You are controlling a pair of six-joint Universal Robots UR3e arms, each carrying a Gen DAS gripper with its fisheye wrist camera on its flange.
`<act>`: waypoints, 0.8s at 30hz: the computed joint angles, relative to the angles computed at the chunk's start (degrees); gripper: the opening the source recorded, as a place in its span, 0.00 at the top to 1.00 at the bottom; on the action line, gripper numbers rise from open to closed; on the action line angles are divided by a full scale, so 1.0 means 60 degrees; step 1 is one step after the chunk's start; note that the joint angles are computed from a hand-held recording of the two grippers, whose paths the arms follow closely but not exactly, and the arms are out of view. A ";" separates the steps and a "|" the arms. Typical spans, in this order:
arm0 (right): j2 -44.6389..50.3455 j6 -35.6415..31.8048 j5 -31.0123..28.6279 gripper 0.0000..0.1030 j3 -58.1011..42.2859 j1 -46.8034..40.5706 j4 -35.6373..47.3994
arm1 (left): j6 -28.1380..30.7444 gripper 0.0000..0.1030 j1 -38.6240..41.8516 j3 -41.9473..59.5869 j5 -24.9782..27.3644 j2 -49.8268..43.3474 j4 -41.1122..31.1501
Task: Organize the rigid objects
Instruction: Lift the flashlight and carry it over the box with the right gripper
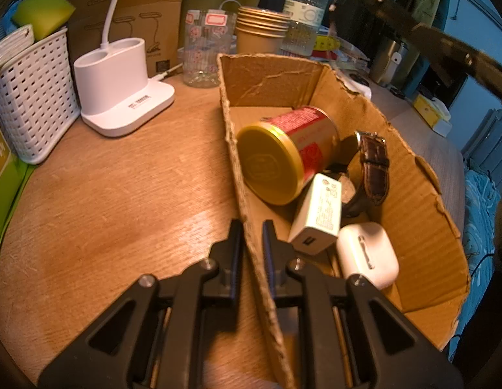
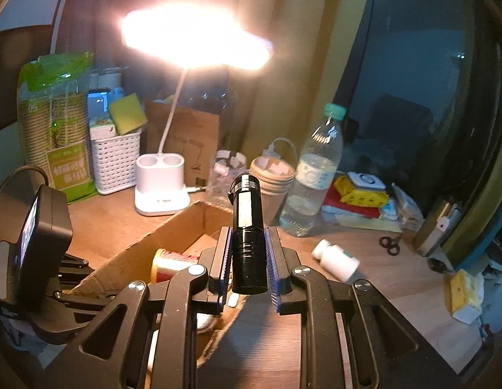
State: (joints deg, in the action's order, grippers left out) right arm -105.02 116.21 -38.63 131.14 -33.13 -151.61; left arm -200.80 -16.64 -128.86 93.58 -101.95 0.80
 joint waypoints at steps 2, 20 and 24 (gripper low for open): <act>0.0227 0.0052 -0.0209 0.79 0.0057 0.0192 -0.0204 | 0.0000 0.87 0.0000 0.0000 0.0000 0.0000 0.0000; 0.1824 0.0561 -0.1467 0.79 0.0076 0.1077 -0.1576 | -0.0004 0.87 -0.0007 0.0005 0.0008 -0.0005 0.0000; 0.1949 0.0644 -0.1521 0.79 0.0072 0.1125 -0.1782 | -0.0004 0.87 -0.0007 0.0005 0.0008 -0.0005 0.0000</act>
